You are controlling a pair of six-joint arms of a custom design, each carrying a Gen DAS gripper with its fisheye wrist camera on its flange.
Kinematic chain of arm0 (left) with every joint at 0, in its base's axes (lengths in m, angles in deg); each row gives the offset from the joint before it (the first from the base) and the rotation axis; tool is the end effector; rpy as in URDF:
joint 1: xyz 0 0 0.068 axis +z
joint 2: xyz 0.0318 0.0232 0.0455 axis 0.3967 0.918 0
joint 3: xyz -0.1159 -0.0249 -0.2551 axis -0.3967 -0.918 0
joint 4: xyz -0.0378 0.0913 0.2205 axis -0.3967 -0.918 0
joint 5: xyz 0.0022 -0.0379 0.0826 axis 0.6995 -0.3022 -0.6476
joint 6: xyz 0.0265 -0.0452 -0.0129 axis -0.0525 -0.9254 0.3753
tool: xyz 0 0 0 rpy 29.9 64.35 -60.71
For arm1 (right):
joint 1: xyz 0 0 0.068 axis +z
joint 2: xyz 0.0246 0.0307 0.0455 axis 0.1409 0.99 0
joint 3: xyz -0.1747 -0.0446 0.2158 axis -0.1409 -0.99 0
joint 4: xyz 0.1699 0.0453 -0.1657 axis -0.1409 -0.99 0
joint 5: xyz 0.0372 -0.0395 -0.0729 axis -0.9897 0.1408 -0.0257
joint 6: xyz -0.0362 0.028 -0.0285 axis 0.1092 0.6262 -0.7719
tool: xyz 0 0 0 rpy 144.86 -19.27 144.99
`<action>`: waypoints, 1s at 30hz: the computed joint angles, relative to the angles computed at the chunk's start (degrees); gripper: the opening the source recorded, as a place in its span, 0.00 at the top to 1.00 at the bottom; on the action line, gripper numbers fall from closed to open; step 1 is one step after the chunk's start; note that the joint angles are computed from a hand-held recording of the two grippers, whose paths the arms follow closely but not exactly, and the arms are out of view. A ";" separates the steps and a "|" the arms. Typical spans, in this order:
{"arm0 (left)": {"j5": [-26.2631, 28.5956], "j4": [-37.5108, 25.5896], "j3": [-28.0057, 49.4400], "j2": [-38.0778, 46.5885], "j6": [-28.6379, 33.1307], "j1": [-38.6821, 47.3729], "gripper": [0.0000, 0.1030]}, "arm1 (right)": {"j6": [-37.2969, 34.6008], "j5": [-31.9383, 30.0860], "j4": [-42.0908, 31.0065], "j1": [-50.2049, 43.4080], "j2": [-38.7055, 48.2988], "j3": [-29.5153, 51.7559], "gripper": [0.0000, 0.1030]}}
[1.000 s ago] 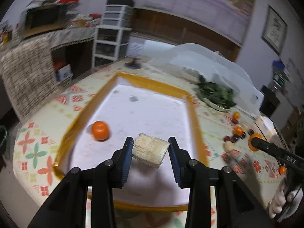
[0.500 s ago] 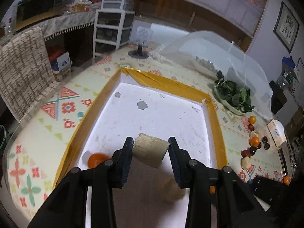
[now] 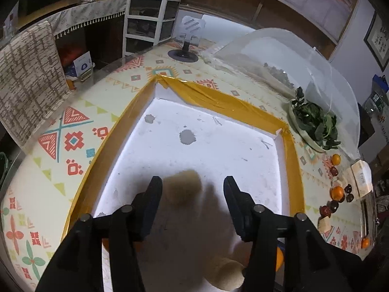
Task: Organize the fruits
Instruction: 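Carry both items into the tray and open both tools to release them, then return to the table and grasp a tangerine with the left tool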
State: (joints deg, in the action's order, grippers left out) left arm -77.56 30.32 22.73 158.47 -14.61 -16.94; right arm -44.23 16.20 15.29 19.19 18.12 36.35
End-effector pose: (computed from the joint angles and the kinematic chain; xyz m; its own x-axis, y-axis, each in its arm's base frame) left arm 0.2214 -0.1742 0.1884 -0.7907 -0.2435 -0.5618 -0.1228 0.9619 -0.2441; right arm 0.1891 0.0514 0.1763 -0.7165 -0.3133 -0.6233 -0.5404 0.8143 0.2119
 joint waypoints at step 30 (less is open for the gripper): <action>-18.79 -14.44 14.22 -3.49 -14.48 -30.55 0.23 | -60.77 -23.17 -43.27 -76.60 8.56 15.72 0.36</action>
State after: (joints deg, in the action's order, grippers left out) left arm -96.36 15.87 36.95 154.98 -29.10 -47.50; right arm -105.00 -6.97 -27.98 -57.40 26.67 52.08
